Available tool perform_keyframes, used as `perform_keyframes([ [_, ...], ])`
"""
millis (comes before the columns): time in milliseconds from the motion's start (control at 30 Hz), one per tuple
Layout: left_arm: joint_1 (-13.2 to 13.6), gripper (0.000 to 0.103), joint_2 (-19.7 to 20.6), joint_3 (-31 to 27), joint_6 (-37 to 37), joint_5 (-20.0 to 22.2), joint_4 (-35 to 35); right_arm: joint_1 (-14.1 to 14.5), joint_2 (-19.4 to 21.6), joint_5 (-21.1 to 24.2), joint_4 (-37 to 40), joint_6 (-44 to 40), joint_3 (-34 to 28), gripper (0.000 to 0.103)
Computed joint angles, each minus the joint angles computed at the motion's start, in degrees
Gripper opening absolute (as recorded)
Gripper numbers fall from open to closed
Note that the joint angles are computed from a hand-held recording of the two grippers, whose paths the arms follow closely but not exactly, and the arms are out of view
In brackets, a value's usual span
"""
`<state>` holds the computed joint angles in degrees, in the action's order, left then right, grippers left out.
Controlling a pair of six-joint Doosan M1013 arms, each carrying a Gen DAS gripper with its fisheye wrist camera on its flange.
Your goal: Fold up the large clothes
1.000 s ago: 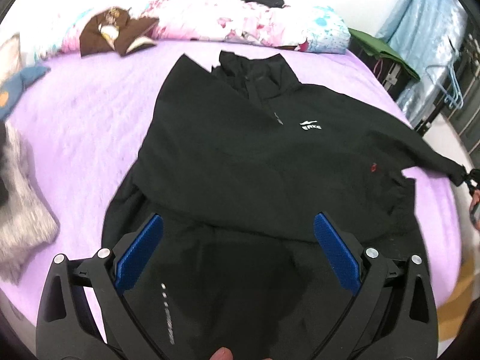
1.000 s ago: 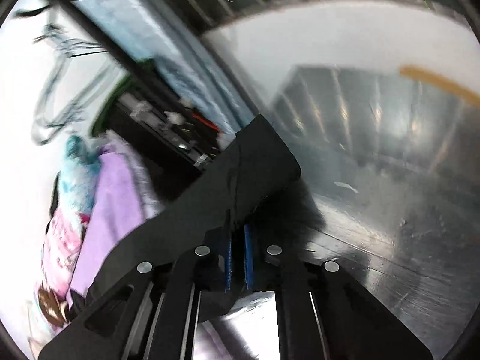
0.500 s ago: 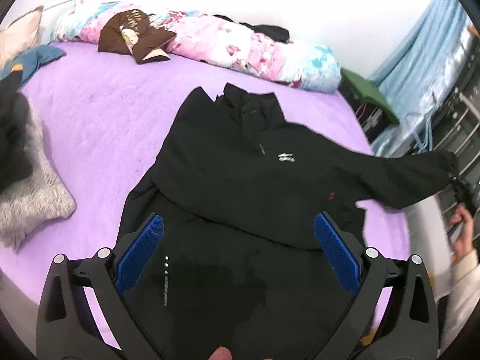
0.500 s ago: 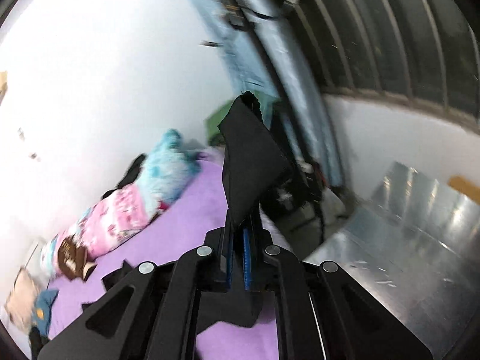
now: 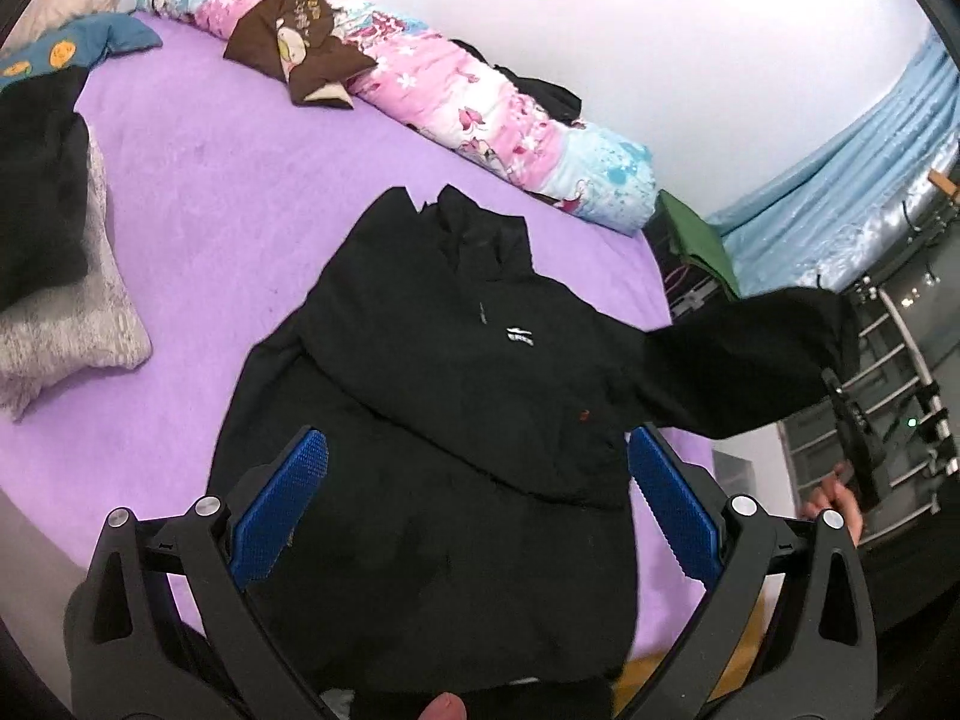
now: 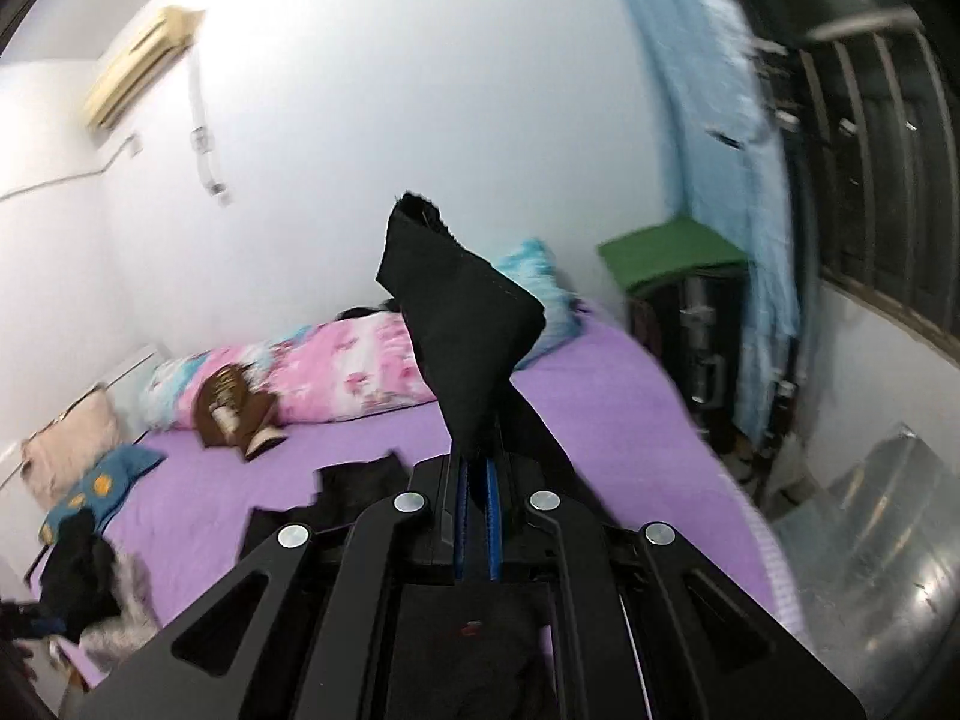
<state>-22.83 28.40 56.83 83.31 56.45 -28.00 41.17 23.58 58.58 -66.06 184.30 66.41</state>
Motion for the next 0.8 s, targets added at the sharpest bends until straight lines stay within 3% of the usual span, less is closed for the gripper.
perform_keyframes([
  [267,0.5,0.097,0.6,-2.9,1.7,1.7,-3.1,2.8,7.0,0.2,0.9,-10.6,-11.5,0.004],
  [567,1.3,0.097,3.7,-10.9,0.9,7.4,-12.2,5.0,14.6,2.3,4.3,-20.4,-22.5,0.005],
  [667,1.2,0.097,6.3,-17.0,-0.9,11.9,-13.1,5.6,17.0,2.3,5.1,-22.4,-25.8,0.005],
  [800,1.4,0.097,13.1,-29.8,-6.5,21.2,-17.8,6.1,20.2,2.3,6.1,-26.9,-30.7,0.005],
])
